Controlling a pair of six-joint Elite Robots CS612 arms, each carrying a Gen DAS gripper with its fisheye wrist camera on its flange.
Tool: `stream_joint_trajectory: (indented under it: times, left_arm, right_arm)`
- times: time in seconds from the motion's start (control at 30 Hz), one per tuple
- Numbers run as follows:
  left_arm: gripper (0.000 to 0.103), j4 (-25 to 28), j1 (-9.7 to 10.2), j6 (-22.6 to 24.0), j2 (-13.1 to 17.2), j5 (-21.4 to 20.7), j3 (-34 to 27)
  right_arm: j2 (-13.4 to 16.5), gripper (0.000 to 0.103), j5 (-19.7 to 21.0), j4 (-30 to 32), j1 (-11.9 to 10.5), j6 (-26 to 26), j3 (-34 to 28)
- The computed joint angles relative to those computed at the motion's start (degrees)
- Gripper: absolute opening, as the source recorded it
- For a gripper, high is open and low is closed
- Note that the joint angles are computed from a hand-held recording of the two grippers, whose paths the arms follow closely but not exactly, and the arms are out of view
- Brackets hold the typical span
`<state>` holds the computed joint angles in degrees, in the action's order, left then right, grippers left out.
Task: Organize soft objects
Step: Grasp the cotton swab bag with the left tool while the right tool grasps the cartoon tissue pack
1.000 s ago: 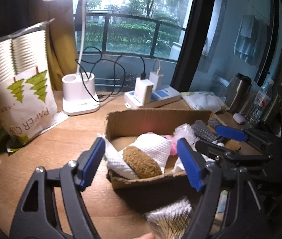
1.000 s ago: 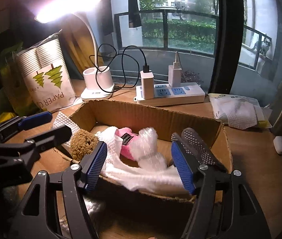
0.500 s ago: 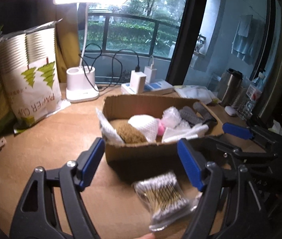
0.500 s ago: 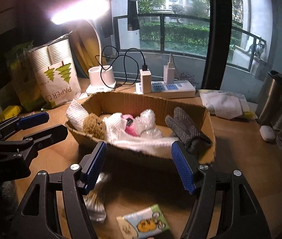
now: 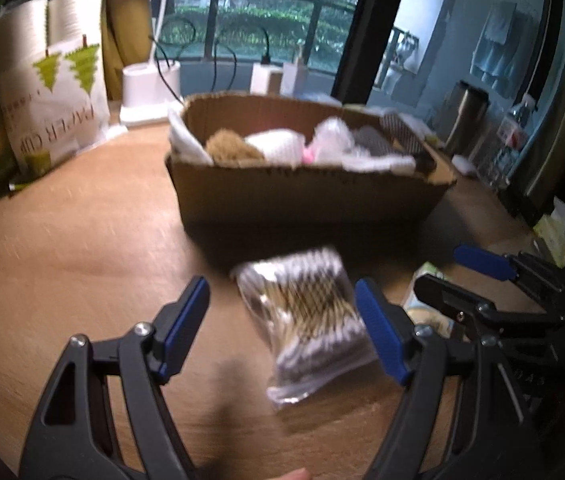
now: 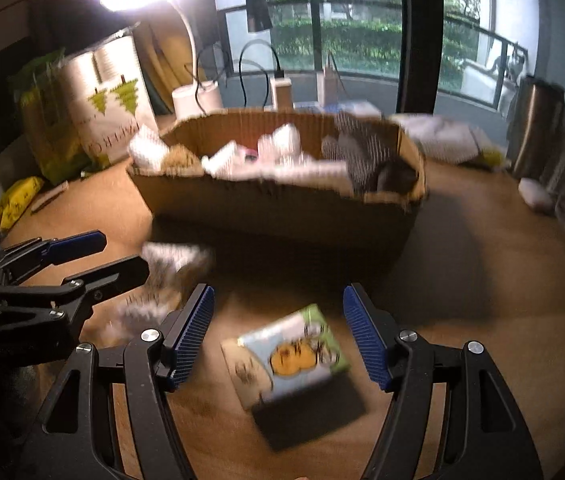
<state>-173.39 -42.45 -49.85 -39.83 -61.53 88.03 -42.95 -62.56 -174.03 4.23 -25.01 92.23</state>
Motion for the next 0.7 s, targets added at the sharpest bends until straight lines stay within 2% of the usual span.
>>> stream_joint_trajectory:
  times: [0.33, 0.7]
  left_arm:
    - [0.077, 4.78, 0.40, -0.48, 1.33, -1.81, -2.65]
    - [0.077, 5.99, 0.95, 0.47, 1.80, -3.03, -3.74]
  right_arm:
    - [0.39, 0.070, -0.58, 2.83, -0.18, -1.85, -0.11]
    - [0.32, 0.070, 0.08, 3.97, -0.21, -3.97, -0.25]
